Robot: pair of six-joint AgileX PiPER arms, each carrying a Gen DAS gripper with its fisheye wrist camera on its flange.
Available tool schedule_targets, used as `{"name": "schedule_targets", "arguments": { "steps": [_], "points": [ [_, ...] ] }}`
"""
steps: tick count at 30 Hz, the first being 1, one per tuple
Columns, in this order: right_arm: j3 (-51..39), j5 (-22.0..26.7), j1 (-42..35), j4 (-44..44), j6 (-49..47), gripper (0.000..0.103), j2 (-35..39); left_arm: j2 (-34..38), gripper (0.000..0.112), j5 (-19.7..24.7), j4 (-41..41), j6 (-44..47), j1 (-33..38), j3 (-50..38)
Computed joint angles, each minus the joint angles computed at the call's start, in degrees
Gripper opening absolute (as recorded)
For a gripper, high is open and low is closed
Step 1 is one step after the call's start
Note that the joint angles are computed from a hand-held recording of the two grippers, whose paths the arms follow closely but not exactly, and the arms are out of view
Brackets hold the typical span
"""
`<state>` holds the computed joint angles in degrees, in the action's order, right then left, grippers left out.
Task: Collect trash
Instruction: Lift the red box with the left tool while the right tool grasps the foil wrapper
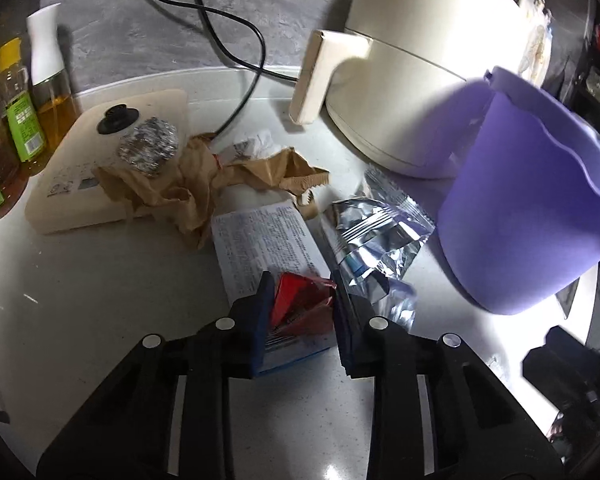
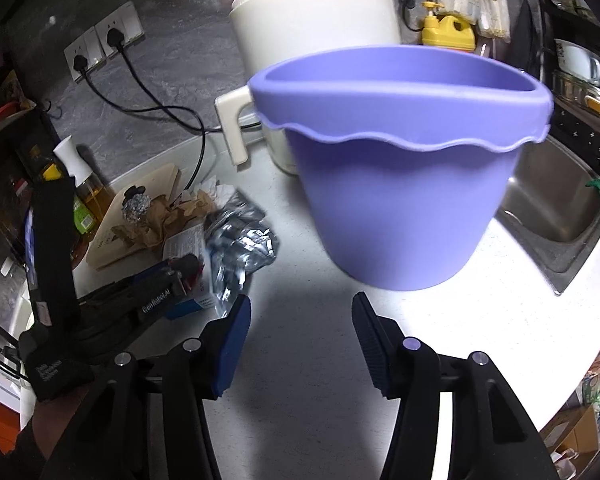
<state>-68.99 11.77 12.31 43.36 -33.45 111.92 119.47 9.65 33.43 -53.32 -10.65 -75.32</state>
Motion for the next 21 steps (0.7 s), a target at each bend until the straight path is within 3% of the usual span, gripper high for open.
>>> {"name": "schedule_targets", "arguments": {
  "steps": [5,11,21],
  "points": [
    [-2.14,0.80,1.83,1.71,-1.82,0.049,2.24,-2.30,0.028,-0.82,11.61,-11.63,0.90,2.45],
    [-5.89,1.50,4.20,-0.94,-0.04,0.049,5.60,-3.38,0.028,-0.81,19.51,-20.55,3.13,4.74],
    [-16.36,4.45,6.81,-15.29,13.30,0.049,13.37,-3.94,0.028,-1.57,33.15,-35.37,6.40,8.34]
  ]
}}
